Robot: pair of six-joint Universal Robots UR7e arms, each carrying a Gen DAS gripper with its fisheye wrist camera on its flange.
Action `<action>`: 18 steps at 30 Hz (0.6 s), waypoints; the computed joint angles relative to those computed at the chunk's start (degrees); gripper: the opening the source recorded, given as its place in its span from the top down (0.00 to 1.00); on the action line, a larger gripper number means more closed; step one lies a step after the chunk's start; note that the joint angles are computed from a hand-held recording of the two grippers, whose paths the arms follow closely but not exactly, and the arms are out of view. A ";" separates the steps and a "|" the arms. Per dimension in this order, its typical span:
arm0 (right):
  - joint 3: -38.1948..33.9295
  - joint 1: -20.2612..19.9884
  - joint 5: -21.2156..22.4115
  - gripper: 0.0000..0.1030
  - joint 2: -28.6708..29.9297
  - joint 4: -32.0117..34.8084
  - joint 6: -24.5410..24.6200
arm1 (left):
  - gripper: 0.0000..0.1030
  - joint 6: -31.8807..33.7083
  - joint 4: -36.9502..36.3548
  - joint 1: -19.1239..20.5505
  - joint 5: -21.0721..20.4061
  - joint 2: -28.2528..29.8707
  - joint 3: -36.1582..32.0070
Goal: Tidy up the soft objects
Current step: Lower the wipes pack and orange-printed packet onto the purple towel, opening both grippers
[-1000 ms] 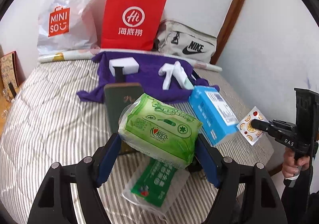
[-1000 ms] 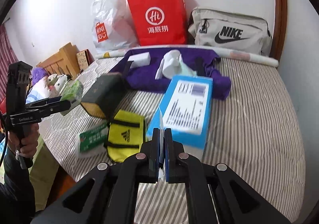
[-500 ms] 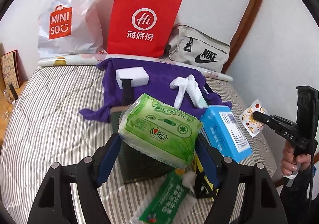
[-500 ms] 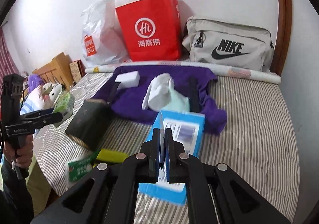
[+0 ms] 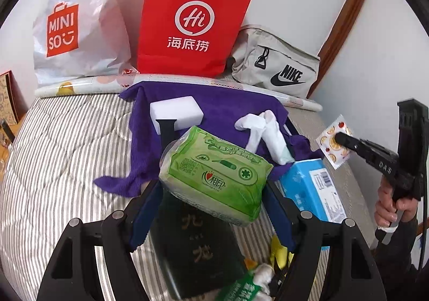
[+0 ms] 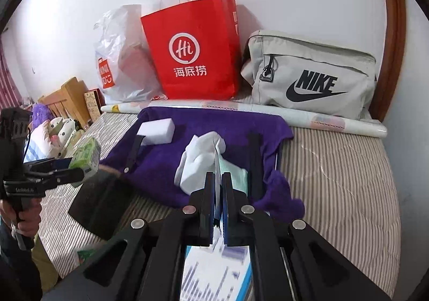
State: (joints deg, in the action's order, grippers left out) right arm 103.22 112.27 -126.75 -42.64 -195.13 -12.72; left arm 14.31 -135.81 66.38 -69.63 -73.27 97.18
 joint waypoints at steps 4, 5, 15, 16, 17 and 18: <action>-3.50 -1.67 1.30 0.95 1.36 1.88 -0.19 | 0.28 -1.67 1.47 0.58 0.05 2.48 -2.81; -5.04 -2.17 1.07 0.95 2.06 2.67 -0.71 | 0.28 -1.93 1.74 0.77 -0.19 3.04 -3.46; -14.37 -5.68 2.92 0.95 5.99 9.41 -1.18 | 0.28 -3.06 4.06 1.60 3.60 9.23 -10.08; -15.08 -5.83 3.11 0.95 6.40 9.72 -1.18 | 0.28 -3.29 4.48 1.74 3.52 9.78 -10.67; -16.25 -6.17 3.60 0.95 6.99 10.50 -1.19 | 0.28 -3.33 4.79 1.81 3.47 10.22 -11.10; -17.13 -6.40 3.83 0.95 7.41 11.25 -1.09 | 0.28 -3.25 4.85 1.79 3.63 10.51 -11.30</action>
